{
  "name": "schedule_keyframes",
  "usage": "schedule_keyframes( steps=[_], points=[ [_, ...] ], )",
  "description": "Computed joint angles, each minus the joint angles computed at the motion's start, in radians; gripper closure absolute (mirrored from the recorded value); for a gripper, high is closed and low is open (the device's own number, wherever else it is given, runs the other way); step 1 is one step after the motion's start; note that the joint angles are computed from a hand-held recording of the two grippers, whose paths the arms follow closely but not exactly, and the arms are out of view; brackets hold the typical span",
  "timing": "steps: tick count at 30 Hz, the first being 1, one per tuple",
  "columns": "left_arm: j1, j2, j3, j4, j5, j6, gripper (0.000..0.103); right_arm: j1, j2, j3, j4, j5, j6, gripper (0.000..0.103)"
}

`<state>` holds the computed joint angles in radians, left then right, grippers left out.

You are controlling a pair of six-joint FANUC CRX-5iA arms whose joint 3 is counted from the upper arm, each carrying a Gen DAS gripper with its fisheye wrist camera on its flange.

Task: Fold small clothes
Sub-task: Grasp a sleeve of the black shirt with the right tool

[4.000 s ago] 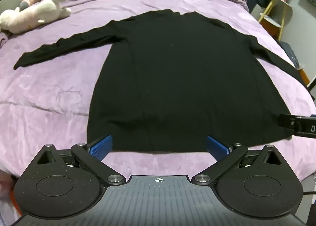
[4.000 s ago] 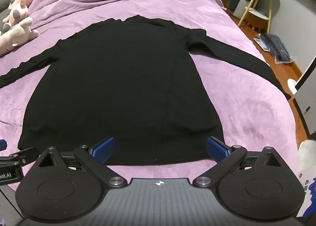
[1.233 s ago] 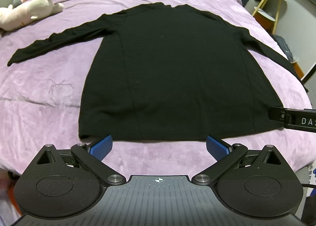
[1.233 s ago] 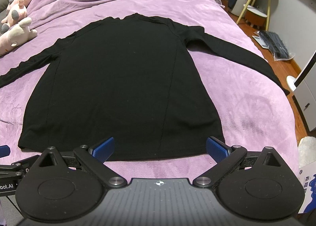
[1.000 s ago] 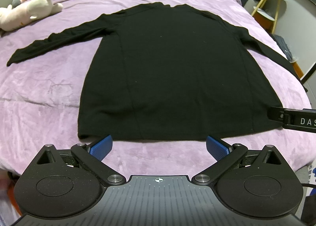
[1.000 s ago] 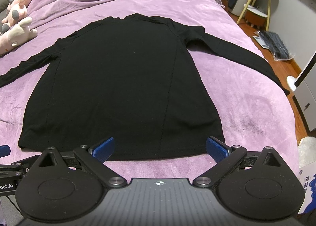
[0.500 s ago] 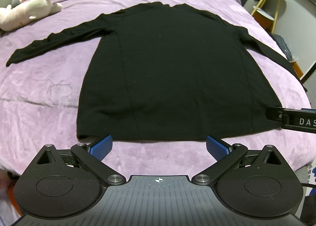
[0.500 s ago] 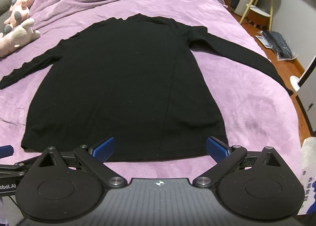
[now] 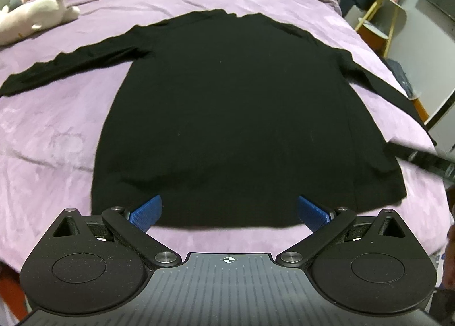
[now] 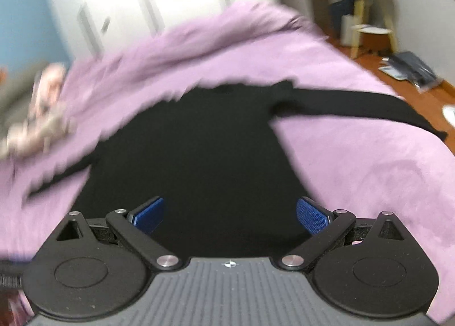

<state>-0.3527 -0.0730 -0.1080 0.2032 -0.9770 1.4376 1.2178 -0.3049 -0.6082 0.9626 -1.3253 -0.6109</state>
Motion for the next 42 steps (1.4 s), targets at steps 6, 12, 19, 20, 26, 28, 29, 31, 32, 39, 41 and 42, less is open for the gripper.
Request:
schedule_keyframes(
  steps=[6, 12, 19, 20, 26, 28, 29, 31, 32, 39, 41, 42],
  points=[
    [-0.003, 0.081, 0.033, 0.016, 0.073, 0.041, 0.0, -0.169, -0.23, -0.242, 0.091, 0.015, -0.38, 0.005],
    [-0.007, 0.169, 0.066, 0.091, 0.134, 0.069, 0.0, -0.475, -0.415, -0.407, 0.035, 0.181, -0.687, 0.058],
    [-0.03, 0.253, 0.109, 0.126, 0.173, 0.093, 0.0, -0.728, -0.369, -0.466, 0.08, 0.33, -0.856, 0.081],
    [-0.032, 0.265, 0.122, 0.117, 0.166, 0.106, 0.0, -0.762, -0.355, -0.471, 0.093, 0.354, -0.87, 0.086],
    [-0.029, 0.298, 0.152, 0.096, 0.133, 0.112, 0.0, -0.895, -0.309, -0.487, 0.168, 0.48, -0.901, 0.098],
    [-0.023, 0.31, 0.171, 0.078, 0.11, 0.117, 0.0, -0.864, -0.272, -0.421, 0.1, 0.417, -0.742, 0.098],
    [-0.02, 0.313, 0.179, 0.069, 0.104, 0.12, 0.0, -0.839, -0.239, -0.377, 0.084, 0.364, -0.652, 0.098],
    [-0.016, 0.314, 0.19, 0.05, 0.101, 0.128, 0.0, -0.823, -0.192, -0.325, 0.138, 0.326, -0.534, 0.098],
    [-0.013, 0.312, 0.193, 0.043, 0.105, 0.13, 0.0, -0.808, -0.16, -0.292, 0.183, 0.315, -0.453, 0.098],
    [0.014, 0.301, 0.2, 0.065, 0.163, 0.124, 0.0, -0.706, 0.07, -0.082, 0.375, 0.613, 0.135, 0.097],
    [0.018, 0.302, 0.191, 0.112, 0.2, 0.09, 0.0, -0.656, 0.13, -0.028, 0.256, 0.728, 0.331, 0.082],
    [0.017, 0.308, 0.191, 0.143, 0.212, 0.064, 0.0, -0.625, 0.159, 0.011, 0.154, 0.738, 0.438, 0.076]
  ],
)
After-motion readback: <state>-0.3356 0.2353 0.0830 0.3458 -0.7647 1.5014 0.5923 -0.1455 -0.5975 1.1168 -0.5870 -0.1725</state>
